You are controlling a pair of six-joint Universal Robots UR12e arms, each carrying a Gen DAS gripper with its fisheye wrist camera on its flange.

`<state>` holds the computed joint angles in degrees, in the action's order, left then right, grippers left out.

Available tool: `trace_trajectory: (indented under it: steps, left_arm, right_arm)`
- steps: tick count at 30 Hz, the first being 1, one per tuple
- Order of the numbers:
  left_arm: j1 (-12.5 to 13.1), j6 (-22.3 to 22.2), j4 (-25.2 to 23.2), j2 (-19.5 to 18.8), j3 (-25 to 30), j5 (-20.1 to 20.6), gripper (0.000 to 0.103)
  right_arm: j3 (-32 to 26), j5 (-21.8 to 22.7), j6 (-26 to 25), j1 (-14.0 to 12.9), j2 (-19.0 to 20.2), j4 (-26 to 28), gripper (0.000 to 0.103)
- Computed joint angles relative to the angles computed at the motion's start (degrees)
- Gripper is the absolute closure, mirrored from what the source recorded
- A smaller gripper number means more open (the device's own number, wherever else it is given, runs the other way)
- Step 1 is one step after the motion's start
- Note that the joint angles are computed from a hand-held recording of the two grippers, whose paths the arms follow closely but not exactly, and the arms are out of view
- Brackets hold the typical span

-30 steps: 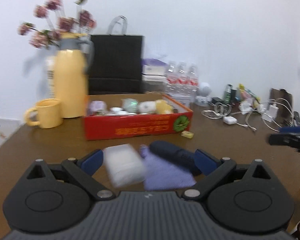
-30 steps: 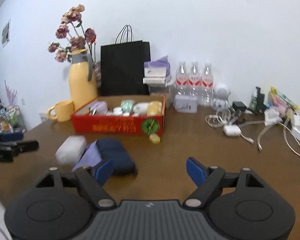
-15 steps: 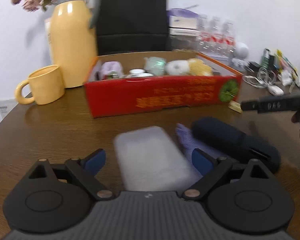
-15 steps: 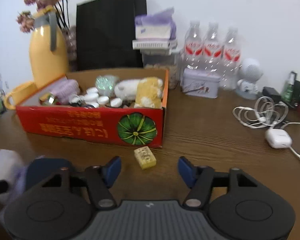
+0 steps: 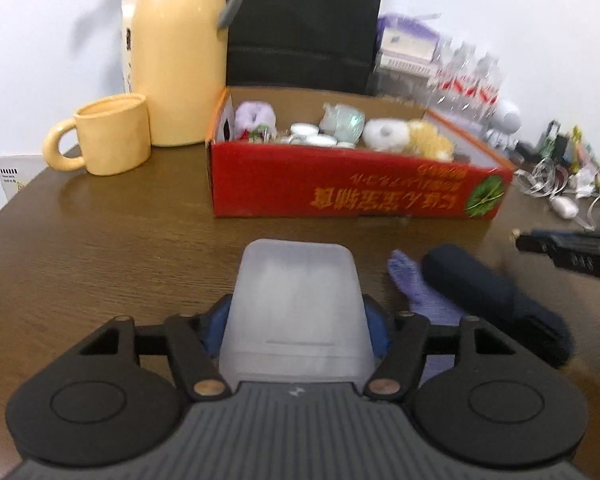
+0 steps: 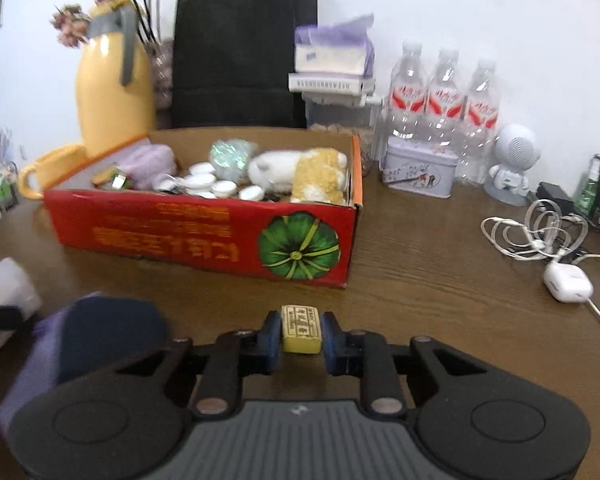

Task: Organize objects
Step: 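Drop the white container into the box with the left tool while the right tool drops its item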

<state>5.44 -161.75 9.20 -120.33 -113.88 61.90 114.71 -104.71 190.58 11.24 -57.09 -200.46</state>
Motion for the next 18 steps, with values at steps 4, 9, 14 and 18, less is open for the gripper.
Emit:
trace_trajectory:
  steps: [4,9,14,18]
  left_arm:
    - [1.87,-0.42,3.44,3.47,-4.92,-2.34,0.036]
    - [4.65,2.74,6.68,8.24,-11.84,-7.61,0.036]
    - [7.03,5.68,8.18,10.84,-15.59,-11.89,0.036]
    - [7.55,3.91,9.55,10.8,-15.56,-12.38,0.036]
  right_arm:
    - [5.39,-1.32,2.59,2.32,-3.39,-3.65,0.083]
    - [11.48,-4.32,7.46,6.25,-7.34,-6.69,0.082]
    - [15.2,-5.79,7.92,10.1,-9.56,-9.7,0.082]
    - [15.82,-6.48,8.11,11.24,-10.11,-10.49,0.082]
